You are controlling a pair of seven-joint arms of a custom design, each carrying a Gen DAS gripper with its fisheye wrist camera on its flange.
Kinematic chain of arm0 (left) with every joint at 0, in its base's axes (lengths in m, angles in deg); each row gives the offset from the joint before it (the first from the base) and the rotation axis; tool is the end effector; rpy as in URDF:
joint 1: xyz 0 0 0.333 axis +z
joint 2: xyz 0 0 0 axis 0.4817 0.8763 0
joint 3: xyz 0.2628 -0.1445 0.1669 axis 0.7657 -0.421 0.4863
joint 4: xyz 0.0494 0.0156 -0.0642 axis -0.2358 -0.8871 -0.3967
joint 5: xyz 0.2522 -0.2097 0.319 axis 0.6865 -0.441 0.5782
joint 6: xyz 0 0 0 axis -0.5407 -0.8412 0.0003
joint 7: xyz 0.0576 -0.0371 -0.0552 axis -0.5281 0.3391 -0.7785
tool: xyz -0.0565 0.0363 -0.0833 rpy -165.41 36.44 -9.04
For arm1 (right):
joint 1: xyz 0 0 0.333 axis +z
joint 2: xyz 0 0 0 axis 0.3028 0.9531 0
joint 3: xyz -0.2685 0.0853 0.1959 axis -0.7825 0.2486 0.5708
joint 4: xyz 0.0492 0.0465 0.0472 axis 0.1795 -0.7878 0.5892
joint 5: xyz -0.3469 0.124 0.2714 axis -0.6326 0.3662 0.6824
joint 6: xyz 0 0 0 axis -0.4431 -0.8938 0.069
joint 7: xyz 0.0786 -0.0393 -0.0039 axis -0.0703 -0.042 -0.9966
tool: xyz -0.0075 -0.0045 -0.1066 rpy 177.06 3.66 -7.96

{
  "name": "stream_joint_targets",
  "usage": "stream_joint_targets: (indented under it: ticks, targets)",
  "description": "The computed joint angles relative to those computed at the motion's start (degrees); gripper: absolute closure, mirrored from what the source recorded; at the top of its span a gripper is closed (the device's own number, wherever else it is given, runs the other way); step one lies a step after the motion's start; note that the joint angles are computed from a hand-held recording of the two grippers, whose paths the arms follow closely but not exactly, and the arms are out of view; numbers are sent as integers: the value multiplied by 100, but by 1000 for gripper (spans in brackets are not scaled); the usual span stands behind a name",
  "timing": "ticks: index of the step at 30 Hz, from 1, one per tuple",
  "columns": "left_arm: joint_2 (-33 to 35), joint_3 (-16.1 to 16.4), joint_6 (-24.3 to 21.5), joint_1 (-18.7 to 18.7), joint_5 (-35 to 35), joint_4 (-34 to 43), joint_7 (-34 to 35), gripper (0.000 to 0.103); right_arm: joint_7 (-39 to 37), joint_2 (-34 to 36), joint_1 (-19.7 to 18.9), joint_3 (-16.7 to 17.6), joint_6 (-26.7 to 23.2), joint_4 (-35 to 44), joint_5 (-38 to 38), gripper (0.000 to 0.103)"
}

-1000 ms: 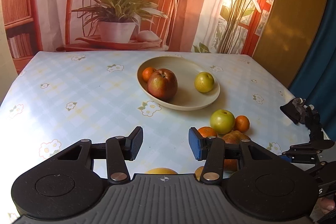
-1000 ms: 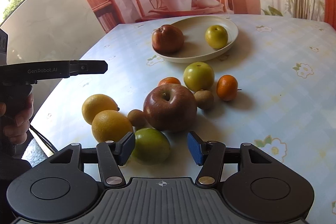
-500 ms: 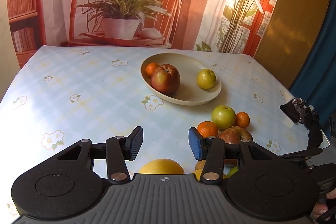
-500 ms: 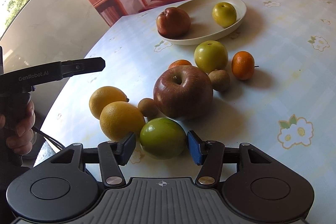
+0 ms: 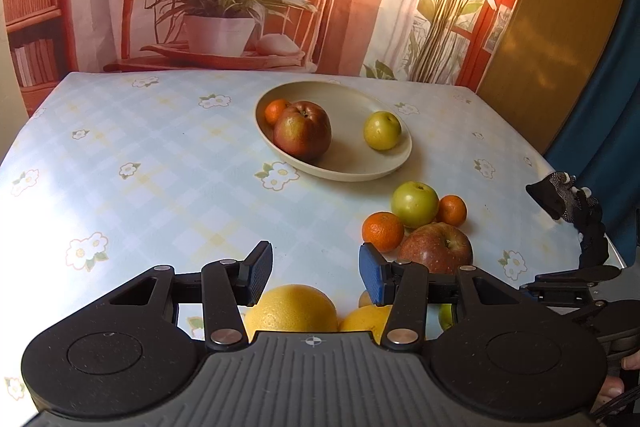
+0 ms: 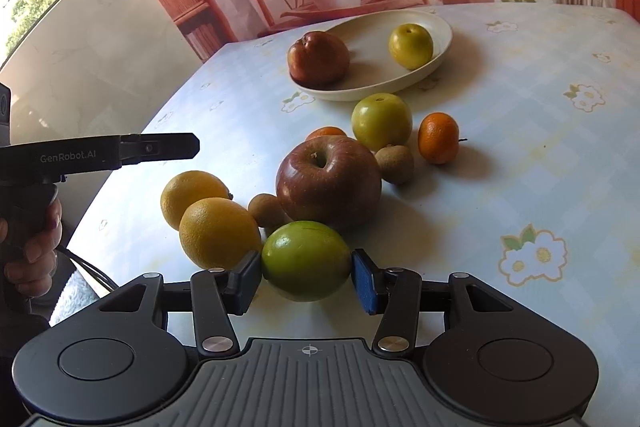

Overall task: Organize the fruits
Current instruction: 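Grasp the large green fruit with the right gripper while the left gripper grasps a small brown kiwi, then carry the green fruit and kiwi over the plate and open both grippers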

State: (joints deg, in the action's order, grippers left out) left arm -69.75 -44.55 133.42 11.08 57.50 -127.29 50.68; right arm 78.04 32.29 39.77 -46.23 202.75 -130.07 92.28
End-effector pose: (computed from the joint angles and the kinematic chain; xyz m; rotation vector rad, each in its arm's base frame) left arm 0.4905 -0.3694 0.5596 -1.8760 1.7969 -0.8755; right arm 0.4742 0.1663 0.4807 -1.9296 1.3963 -0.0885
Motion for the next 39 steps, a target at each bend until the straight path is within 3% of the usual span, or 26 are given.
stream_joint_targets:
  ticks: [8, 12, 15, 23, 28, 32, 35, 39]
  targets:
    - [498, 268, -302, -230, -2023, 504, 1978, 55, 533, -137, -295, 120, 299, -164, -643, 58]
    - [825, 288, -695, -194, -3024, 904, 2891, 55, 855, -139, -500, 216, 544, -207, -1130, 58]
    - [1009, 268, -984, -114, -3538, 1109, 3235, 63, 1065, -129, -602, 226, 710, -210, -1405, 58]
    - [1481, 186, -1500, 30, -3865, 1583, 3578, 64, 1268, -87, -676, 133, 1003, -189, -1825, 58]
    - [1658, 124, -1753, 18, -3683, 1770, 3760, 64, 1312, -73, -672, 95, 1029, -193, -1865, 58]
    - [1804, 99, -1863, 20, -3709, 1897, 3813, 71, 1279, -37, -596, 12, 1034, -190, -1736, 58]
    - [1844, 77, -1785, 11, -3681, 1889, 3881, 76, 1303, -22, -606, 17, 1042, -189, -1712, 58]
    - [1754, 109, -1539, -29, -3438, 1725, 3679, 77, 1309, -31, -619, 10, 1082, -208, -1696, 58]
